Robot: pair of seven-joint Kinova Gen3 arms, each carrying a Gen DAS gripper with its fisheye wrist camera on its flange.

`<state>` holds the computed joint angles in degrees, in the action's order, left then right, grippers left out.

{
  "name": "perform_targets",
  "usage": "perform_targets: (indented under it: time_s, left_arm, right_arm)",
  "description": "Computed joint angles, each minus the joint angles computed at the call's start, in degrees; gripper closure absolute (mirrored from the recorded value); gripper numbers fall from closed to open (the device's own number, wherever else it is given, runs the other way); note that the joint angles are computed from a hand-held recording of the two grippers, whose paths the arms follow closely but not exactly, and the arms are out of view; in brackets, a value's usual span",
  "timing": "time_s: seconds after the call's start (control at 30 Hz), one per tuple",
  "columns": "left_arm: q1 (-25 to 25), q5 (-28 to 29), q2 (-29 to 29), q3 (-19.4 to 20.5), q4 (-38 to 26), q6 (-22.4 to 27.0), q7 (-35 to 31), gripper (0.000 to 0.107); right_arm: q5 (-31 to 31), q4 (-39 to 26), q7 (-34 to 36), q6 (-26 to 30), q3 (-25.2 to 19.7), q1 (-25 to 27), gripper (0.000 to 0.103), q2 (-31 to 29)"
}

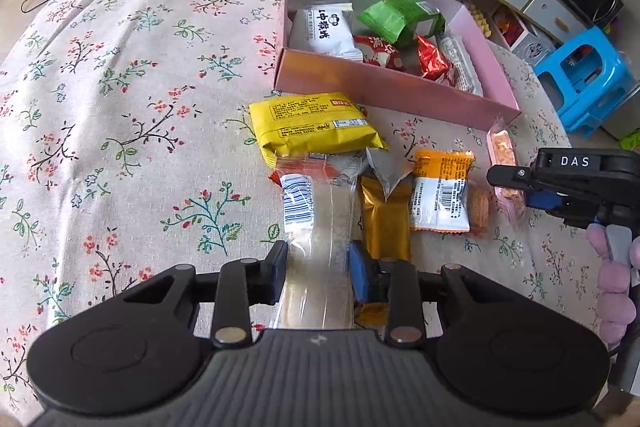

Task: Organize snacks
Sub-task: 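Grasp the clear wrapped bar with left tool while right tool grasps pink candy pack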

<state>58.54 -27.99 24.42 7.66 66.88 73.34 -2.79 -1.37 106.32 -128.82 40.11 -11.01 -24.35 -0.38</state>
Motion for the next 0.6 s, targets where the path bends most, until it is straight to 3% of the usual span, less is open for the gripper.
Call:
perform_targets:
  time_s: [0.6]
  left_arm:
    - [1.4,-3.6,-2.4,0.3,1.5,-0.9,4.3,0.078]
  right_arm:
    - [-9.6,1.1,8.4,-0.4,1.3,1.8,0.068,-5.0]
